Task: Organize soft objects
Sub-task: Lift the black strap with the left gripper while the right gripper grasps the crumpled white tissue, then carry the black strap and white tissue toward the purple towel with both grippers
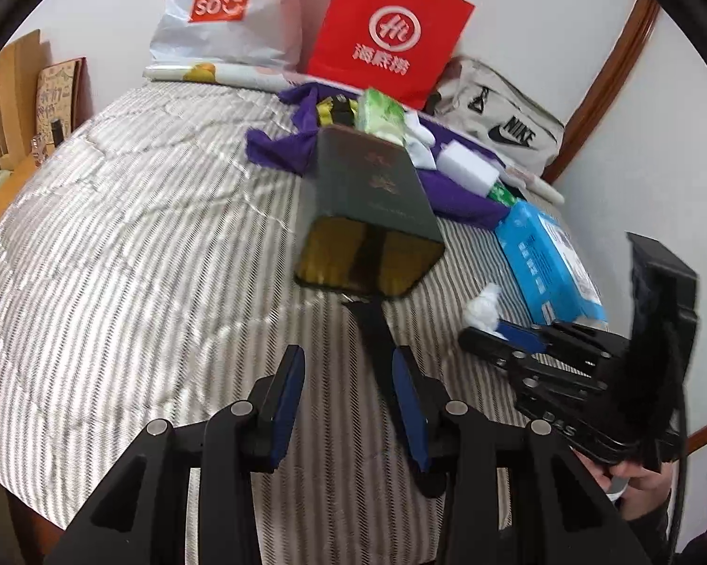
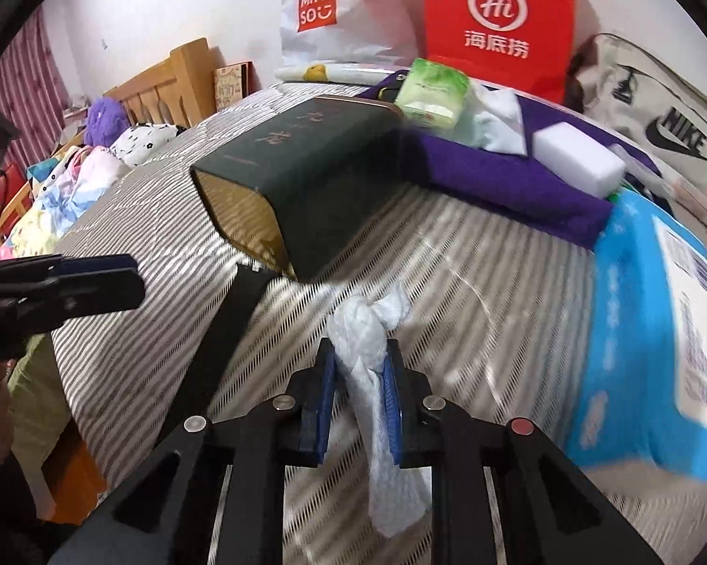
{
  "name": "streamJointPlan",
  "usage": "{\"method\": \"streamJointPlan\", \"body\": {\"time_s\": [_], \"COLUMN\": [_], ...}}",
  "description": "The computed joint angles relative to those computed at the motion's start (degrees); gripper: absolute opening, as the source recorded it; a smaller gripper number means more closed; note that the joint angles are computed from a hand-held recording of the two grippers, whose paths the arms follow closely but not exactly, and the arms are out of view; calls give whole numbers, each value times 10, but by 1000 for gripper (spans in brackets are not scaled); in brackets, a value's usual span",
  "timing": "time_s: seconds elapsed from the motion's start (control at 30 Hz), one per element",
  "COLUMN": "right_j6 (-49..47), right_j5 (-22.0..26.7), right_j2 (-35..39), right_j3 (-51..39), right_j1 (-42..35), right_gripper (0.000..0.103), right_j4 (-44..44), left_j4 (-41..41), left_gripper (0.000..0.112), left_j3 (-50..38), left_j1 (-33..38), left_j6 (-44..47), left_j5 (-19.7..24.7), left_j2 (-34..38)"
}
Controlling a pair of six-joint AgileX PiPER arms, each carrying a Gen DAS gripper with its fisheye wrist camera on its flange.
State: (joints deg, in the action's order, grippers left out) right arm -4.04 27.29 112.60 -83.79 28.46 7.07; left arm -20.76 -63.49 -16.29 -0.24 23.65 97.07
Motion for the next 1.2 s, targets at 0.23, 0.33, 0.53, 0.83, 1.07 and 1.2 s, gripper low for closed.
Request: {"method": "streamJointPlan", "body": {"time_s": [0.23,0.33,0.53,0.83,1.07,1.2], "right_j6": [47,108,105,24,-37,-72], "right_j5": [-45,-76,-122,-153,-161,-166], "right_j2": [-80,-116,-174,-192,-193,-197], "right_j3": [119,176,268,317,325,333], "right_j1": [-11,-12,-42,-78,-85,-90], "right_gripper": [19,19,19,19,19,19], "right_j4": [-40,-100,-74,23,85,122], "left_j4": [156,246,402,404,460,425], "left_gripper": [37,38,44,44,21,22], "left_j3": [-52,-66,-114,-65,-65,-64], "left_j1": [-70,-101,-157,-138,-157,-149], "left_j6": [-145,-229,-353,-348,-376,-344], "left_j5": [53,59,113,96,67,66], "left_j2": [50,63,99,64,76,71]}}
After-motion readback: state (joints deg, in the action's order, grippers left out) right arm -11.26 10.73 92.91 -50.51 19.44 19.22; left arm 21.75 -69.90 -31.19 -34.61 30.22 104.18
